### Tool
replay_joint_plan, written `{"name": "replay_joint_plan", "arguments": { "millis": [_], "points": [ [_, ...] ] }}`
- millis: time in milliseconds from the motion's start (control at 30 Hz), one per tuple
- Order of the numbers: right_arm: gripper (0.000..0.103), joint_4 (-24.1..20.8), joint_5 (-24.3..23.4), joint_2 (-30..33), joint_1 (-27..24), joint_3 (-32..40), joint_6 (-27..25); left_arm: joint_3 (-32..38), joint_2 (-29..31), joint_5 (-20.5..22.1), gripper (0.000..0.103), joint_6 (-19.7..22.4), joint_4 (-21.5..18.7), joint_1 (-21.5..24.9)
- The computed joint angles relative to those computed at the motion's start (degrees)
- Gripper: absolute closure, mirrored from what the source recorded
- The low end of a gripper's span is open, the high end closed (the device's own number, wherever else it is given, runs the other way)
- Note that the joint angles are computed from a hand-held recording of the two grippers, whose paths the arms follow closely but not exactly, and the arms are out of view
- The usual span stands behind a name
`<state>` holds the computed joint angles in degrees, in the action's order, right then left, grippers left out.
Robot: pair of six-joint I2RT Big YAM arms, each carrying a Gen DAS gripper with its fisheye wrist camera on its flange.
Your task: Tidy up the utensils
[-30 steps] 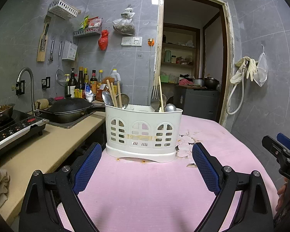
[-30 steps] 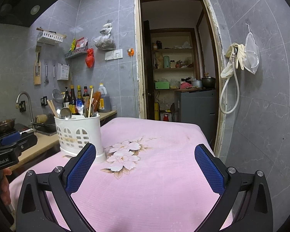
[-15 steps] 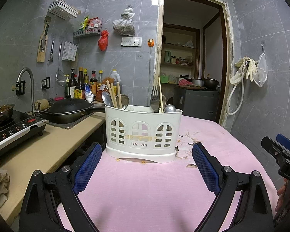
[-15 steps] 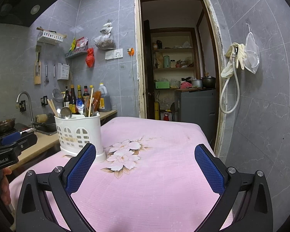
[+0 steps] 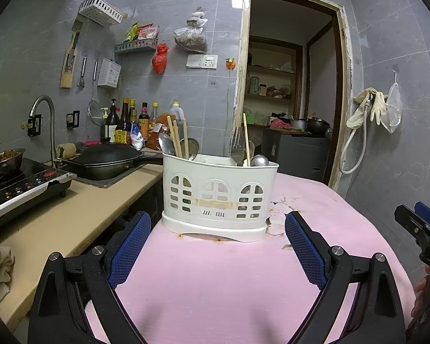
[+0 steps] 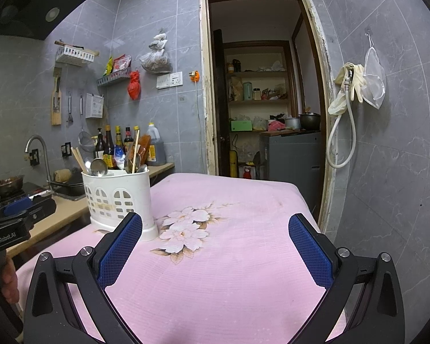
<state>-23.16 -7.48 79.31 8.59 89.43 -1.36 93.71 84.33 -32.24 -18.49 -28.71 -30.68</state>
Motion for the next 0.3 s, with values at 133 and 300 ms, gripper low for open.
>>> {"name": "replay_joint_plan", "arguments": {
  "millis": [133, 300],
  "points": [
    [0.0, 0.05, -0.07, -0.15, 0.24, -0.4, -0.17, -0.03, -0.04, 0.05, 0.011, 0.05, -0.11, 0.03],
    [0.0, -0.13, -0.22, -0.12, 0.24, -0.39, -0.16, -0.07, 0.0, 0.14, 0.011, -0.24, -0.57, 0.12]
  ]
}}
